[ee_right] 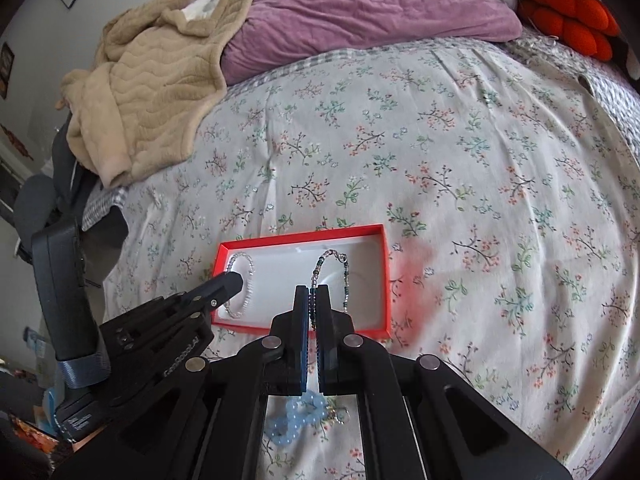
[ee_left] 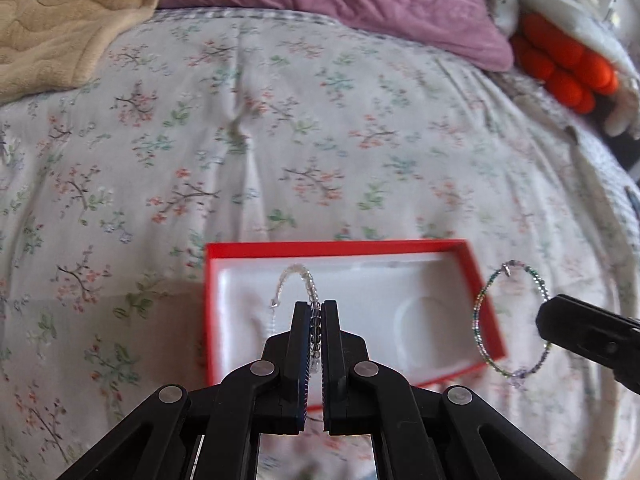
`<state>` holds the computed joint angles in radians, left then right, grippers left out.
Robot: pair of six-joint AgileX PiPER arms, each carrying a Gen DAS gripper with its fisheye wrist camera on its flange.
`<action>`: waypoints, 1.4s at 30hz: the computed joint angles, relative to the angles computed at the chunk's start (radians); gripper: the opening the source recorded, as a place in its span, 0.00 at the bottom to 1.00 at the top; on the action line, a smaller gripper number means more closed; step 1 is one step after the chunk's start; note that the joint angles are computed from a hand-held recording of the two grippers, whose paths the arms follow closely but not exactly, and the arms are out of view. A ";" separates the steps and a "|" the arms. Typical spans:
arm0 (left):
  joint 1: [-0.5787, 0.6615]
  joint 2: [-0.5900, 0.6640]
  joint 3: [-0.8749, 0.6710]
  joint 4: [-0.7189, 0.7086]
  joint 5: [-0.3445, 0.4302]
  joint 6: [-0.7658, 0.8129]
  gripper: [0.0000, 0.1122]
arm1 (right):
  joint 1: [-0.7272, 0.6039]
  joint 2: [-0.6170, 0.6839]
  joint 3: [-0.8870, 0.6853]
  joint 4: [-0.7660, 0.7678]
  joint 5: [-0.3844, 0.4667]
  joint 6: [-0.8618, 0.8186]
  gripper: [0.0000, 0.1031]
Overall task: Organize jewelry
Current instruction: 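Carry both held bracelets over the open red box, then open both tools to drop the bracelets into the red box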
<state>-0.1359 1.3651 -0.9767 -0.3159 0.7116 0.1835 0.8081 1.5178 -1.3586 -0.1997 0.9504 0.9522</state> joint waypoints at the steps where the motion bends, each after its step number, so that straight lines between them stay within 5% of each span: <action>1: -0.005 0.005 0.000 0.026 -0.005 -0.017 0.00 | -0.002 0.013 -0.008 0.004 -0.002 -0.008 0.03; 11: -0.005 0.016 0.014 0.204 -0.043 -0.103 0.00 | -0.073 0.116 0.001 0.180 -0.134 -0.149 0.03; 16: -0.001 0.007 0.024 0.218 -0.042 -0.104 0.02 | -0.073 0.153 -0.016 0.068 -0.054 -0.092 0.03; 23: -0.023 -0.017 0.033 0.261 -0.031 -0.133 0.19 | -0.074 0.162 -0.002 0.031 -0.024 -0.084 0.06; 25: -0.026 -0.027 0.036 0.269 -0.025 -0.144 0.29 | -0.076 0.169 -0.020 0.051 0.007 -0.110 0.09; 29: -0.035 -0.063 0.049 0.276 -0.018 -0.151 0.42 | -0.055 0.141 -0.020 0.025 0.034 -0.094 0.42; 42: -0.051 -0.192 0.110 0.291 0.069 -0.176 0.70 | 0.026 0.034 0.025 -0.042 0.134 -0.028 0.55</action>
<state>-0.1867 1.1728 -0.8669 -0.0254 0.7803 0.0077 0.8338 1.5519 -1.3337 -0.2414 1.0846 0.9241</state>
